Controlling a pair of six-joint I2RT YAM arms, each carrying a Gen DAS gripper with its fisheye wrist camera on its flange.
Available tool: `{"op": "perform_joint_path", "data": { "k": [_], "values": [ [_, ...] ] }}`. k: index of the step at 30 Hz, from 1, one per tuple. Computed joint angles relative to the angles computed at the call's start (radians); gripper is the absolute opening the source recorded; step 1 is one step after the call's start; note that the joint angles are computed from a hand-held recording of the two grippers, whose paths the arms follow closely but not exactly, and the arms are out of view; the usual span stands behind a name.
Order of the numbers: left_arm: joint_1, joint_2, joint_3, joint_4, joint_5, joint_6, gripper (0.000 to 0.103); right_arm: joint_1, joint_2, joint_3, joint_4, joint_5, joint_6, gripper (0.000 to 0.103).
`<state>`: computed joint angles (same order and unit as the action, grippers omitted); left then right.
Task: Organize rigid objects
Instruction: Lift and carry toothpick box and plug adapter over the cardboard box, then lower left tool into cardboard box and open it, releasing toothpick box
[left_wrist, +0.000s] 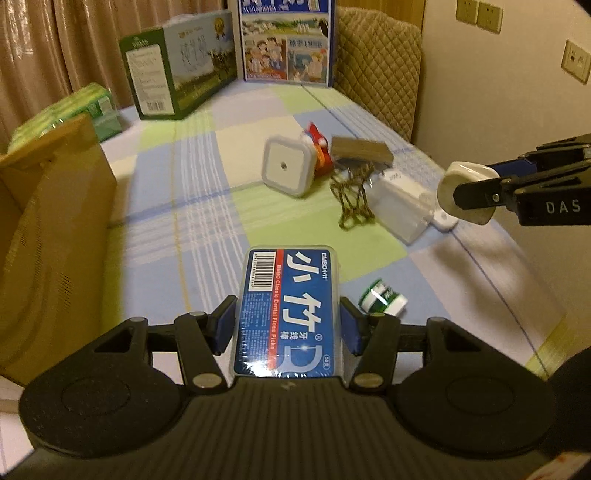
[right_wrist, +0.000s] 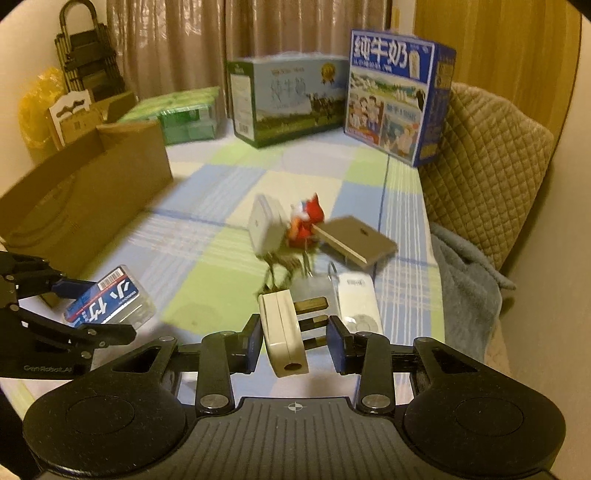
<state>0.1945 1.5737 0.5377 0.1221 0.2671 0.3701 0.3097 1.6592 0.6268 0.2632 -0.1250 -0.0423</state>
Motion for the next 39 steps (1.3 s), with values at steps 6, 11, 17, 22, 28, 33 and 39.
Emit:
{"op": "perform_joint_path", "data": {
  "k": [6,11,17,22,28,33,39],
  "values": [
    [0.109,-0.138,0.084,-0.162,0.063,0.058,0.052,0.077,-0.127,0.058,-0.108,0.027,0.03,0.034],
    [0.277,-0.162,0.226,-0.322,0.167,0.124,0.052,0.204,-0.141,0.169,-0.163,0.061,0.072,0.034],
    [0.508,-0.079,0.404,-0.412,0.224,0.268,0.052,0.377,-0.012,0.359,-0.168,0.064,0.113,0.034],
    [0.625,0.091,0.572,-0.442,0.204,0.359,0.052,0.486,0.175,0.559,-0.189,0.046,0.155,0.034],
    [0.671,0.266,0.713,-0.465,0.185,0.408,0.052,0.555,0.4,0.808,-0.257,0.039,0.154,0.034],
    [0.675,0.364,0.776,-0.464,0.182,0.439,0.053,0.582,0.523,0.96,-0.327,0.059,0.086,0.034],
    [0.676,0.43,0.819,-0.476,0.19,0.447,0.053,0.592,0.616,1.078,-0.393,0.077,0.044,0.034]
  ]
}}
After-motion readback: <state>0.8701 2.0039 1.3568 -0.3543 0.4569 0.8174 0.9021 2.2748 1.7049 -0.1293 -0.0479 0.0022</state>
